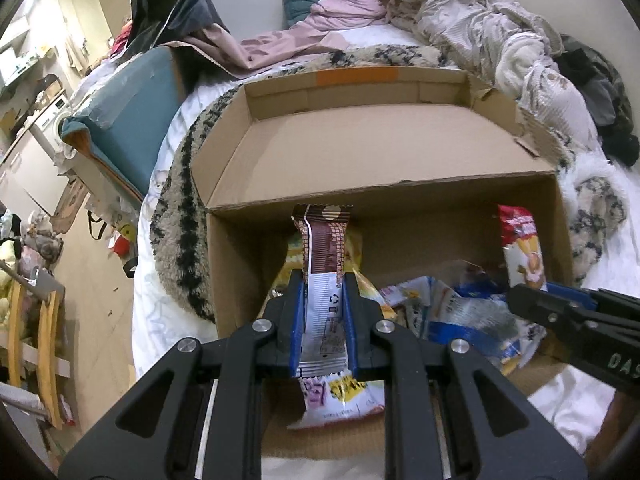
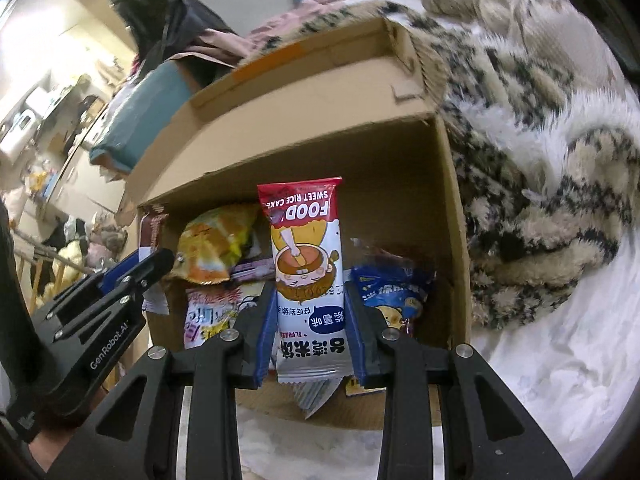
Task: Organize snacks
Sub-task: 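Lift both bars and carry them over the box opening, then lower both bars into the box and open both tools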
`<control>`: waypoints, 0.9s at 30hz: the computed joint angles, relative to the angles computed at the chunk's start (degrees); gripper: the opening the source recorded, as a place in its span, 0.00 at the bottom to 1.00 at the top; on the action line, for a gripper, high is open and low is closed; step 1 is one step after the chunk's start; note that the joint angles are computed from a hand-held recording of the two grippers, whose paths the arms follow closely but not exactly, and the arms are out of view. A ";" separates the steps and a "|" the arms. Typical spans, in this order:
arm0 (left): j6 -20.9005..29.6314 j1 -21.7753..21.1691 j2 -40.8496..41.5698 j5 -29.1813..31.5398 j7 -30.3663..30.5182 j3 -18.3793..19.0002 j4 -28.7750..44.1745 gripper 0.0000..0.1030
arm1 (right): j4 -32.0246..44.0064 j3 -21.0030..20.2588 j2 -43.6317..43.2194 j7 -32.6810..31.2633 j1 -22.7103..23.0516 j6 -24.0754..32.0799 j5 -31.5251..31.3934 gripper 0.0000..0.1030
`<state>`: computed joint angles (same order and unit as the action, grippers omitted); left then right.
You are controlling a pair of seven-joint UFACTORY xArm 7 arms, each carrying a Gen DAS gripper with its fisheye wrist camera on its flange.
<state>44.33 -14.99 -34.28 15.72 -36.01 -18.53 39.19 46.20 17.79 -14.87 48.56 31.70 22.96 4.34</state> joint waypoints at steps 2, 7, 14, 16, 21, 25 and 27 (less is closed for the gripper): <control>-0.22 0.56 1.23 0.21 -0.11 0.24 0.47 0.15 | 0.08 -0.28 0.23 0.30 -0.03 0.42 0.61 0.32; -0.68 0.54 2.68 -1.11 -0.04 1.73 0.61 0.15 | 0.08 -1.29 1.05 -1.28 0.88 0.40 3.36 0.33; -0.65 -0.36 3.24 -2.02 1.51 1.87 0.52 0.24 | 0.39 -2.25 2.17 -3.76 1.89 -1.19 7.48 0.36; -0.17 -0.47 2.76 -1.95 1.20 1.56 0.41 0.53 | 0.63 -1.64 1.89 -3.35 1.34 -0.96 6.39 0.37; -0.24 -1.33 0.07 -3.25 0.95 1.95 -0.28 0.79 | -0.80 -0.78 -0.83 -0.82 0.01 -3.19 4.75 0.65; 1.63 -1.38 -2.36 -3.58 1.20 1.50 0.21 0.79 | -0.30 -0.85 -2.35 -1.17 -0.02 -2.47 3.46 0.66; 1.47 -1.99 -4.03 -4.72 1.84 2.04 -0.18 0.79 | -0.25 0.23 -3.27 0.01 -0.82 -2.75 1.59 0.67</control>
<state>45.80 -16.98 -38.31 11.00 -34.17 -16.49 39.01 45.96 18.01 -18.14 48.56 30.87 20.21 5.93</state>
